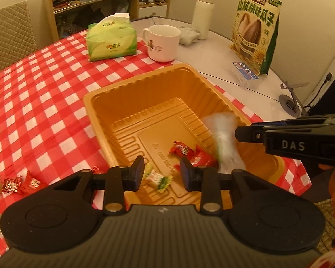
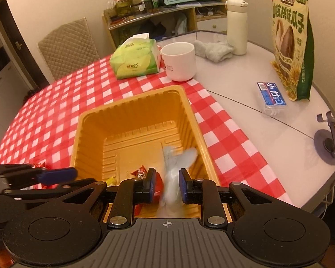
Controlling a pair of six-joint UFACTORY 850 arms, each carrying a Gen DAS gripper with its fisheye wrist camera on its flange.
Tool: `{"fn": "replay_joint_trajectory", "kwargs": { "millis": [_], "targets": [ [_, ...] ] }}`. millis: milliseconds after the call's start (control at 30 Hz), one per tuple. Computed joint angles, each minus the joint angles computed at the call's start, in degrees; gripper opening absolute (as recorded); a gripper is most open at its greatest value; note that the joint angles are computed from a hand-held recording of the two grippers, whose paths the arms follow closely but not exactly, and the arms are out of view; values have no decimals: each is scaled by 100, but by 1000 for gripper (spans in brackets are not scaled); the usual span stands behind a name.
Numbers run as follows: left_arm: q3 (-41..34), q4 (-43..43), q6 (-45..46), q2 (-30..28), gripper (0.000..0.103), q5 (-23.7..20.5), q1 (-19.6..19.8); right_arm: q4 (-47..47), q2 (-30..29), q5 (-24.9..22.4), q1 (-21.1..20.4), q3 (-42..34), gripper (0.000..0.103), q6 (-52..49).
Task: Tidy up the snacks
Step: 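Open both tools to release the pouch and packet into the tray, then move both open tools away from the tray toward the scattered snacks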
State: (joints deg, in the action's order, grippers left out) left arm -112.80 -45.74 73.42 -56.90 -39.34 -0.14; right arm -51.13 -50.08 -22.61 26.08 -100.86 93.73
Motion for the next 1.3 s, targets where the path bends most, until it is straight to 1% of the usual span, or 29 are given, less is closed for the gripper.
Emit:
{"fn": "replay_joint_trajectory", "kwargs": {
  "millis": [67, 133, 167, 200, 567, 833, 1067, 1300],
  "targets": [
    [-29, 22, -11, -13, 32, -16, 15, 68, -31, 72, -20, -30, 25, -34],
    [-56, 49, -19, -27, 32, -41, 25, 143, -54, 119, -30, -57, 32, -78],
    [-56, 49, -11, -26, 32, -53, 31, 143, -68, 98, -24, -78, 39, -71],
    [-61, 49, -4, -27, 32, -70, 37, 118, -75, 83, -17, -86, 44, -33],
    [-77, -10, 155, -3, 34, -259, 128, 194, -83, -29, 54, -100, 48, 91],
    [36, -197, 438, 125, 35, -457, 272, 113, 20, -149, 193, 3, 55, 320],
    [163, -379, 694, 287, 35, -693, 490, -58, 139, -273, 376, 78, 59, 692],
    [307, -528, 945, 450, 35, -877, 820, -320, 199, -425, 611, 58, 61, 1082]
  ]
}}
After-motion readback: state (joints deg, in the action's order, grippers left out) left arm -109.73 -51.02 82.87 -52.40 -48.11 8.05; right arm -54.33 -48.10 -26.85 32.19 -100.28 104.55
